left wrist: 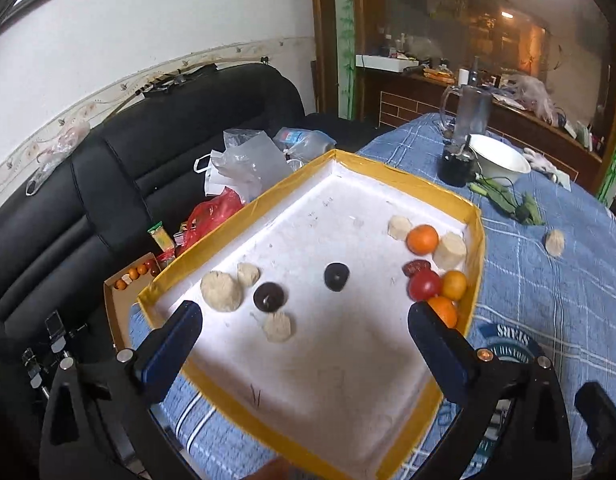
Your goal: Organize fruits
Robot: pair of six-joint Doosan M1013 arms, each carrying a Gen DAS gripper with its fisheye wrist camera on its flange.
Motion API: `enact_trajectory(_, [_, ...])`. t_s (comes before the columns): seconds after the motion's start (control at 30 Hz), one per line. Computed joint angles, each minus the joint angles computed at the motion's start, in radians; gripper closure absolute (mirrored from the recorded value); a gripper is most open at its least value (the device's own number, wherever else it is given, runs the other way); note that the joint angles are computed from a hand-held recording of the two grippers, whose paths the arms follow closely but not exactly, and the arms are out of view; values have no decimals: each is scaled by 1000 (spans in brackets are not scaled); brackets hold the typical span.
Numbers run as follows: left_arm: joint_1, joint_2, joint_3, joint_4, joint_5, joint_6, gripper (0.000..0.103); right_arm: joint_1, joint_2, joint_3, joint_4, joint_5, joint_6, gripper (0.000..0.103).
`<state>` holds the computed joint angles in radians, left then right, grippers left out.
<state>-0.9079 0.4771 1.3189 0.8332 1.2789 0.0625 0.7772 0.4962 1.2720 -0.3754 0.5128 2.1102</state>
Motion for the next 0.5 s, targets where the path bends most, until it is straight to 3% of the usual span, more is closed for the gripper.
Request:
enact_trajectory(0.27, [-24, -7, 6, 9, 8, 3, 1, 16, -72, 109, 56, -78, -94, 0])
enact_trajectory(0.5, [-28, -16, 19, 10, 6, -7, 1, 25, -79, 117, 28, -76, -54, 0])
